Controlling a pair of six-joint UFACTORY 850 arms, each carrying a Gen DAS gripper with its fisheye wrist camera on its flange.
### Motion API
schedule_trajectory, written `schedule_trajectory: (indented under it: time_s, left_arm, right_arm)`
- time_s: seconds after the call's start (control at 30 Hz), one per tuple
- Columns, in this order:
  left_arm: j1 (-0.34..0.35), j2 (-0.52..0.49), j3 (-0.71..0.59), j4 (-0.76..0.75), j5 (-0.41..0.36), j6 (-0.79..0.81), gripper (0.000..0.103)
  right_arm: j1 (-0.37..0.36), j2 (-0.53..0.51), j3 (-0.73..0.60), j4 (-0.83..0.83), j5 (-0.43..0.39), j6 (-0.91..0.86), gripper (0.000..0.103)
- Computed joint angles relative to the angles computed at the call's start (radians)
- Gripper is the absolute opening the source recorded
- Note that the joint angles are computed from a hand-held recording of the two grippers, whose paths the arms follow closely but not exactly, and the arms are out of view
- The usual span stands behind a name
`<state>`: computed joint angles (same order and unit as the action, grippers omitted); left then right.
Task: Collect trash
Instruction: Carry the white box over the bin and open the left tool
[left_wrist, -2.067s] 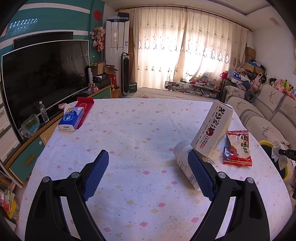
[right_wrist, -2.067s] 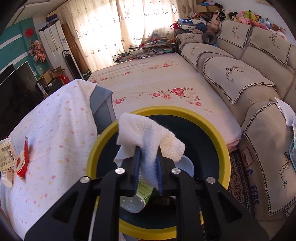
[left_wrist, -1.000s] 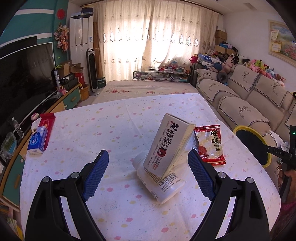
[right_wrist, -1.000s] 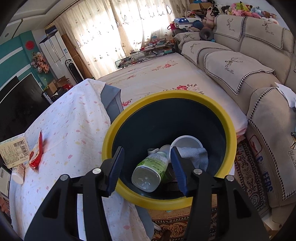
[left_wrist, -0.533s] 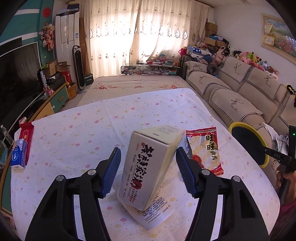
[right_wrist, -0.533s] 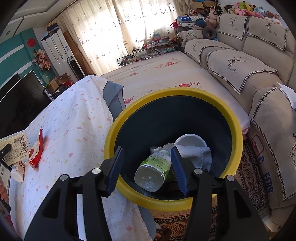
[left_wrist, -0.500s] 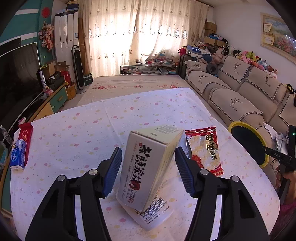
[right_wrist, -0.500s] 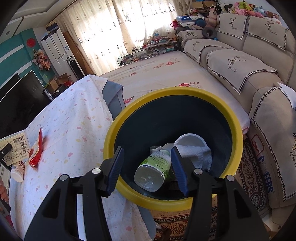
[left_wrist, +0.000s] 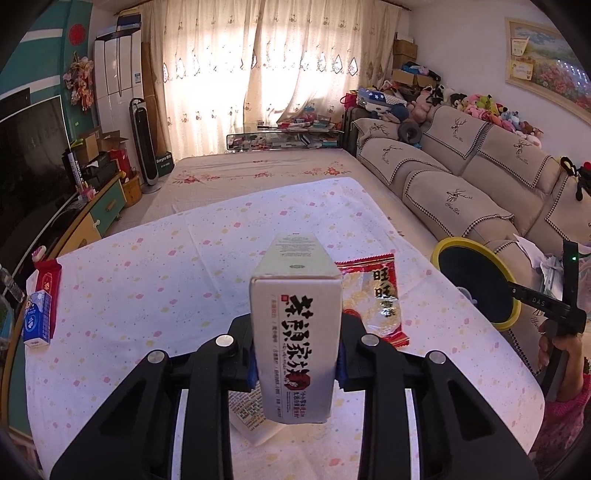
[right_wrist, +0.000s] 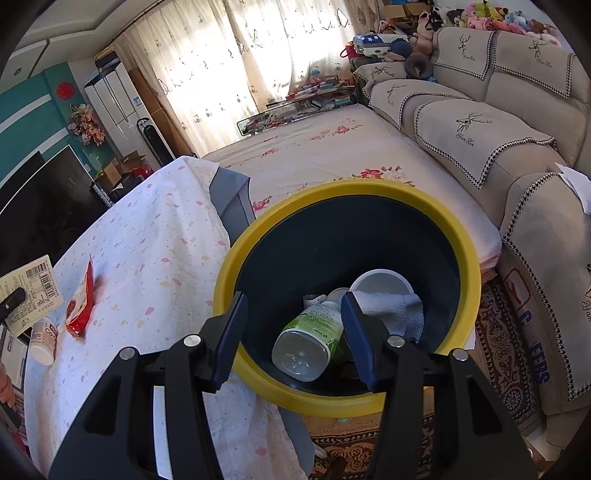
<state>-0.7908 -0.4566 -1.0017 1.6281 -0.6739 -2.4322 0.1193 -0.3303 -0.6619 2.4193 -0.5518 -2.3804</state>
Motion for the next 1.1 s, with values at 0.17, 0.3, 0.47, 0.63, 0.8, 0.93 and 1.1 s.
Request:
schedule_trajectory:
  time_s: [0.17,0.3,0.47,0.63,0.8,0.93,1.1]
  left_arm:
    - [-0.053,-0.009,-0.068,-0.049,-0.048,0.081,0.029]
    - [-0.078,-0.050,-0.153,-0.048,-0.041,0.125,0.029]
    - [-0.089,-0.163,-0.332,-0.064,0.017,0.244,0.030]
    - [-0.079,-0.325,-0.574,-0.145,0.111,0.415,0.030]
    - [-0.066,-0.516,-0.859,-0.362,0.162,0.693,0.030]
    - [-0.047,-0.669,-1.097,-0.578,0.155,0.945,0.030]
    - [-0.027,-0.851,-1.394,-0.828,0.095,1.224,0.031]
  right_arm:
    - [-0.019,0.025,0.023,0.027,-0.011,-0.038,0.050]
    - [-0.048,0.036,0.039,0.035,-0.019,-0.056,0.051]
    - [-0.106,0.038,0.048,-0.001,-0.035,-0.034,0.051]
    - [-0.178,0.038,0.051,-0.042,-0.054,-0.005,0.052]
    - [-0.242,0.029,0.051,-0.073,-0.075,0.019,0.054]
    - [-0.280,0.020,0.046,-0.098,-0.086,0.034,0.054]
    - [-0.299,0.009,0.041,-0.104,-0.088,0.039,0.054]
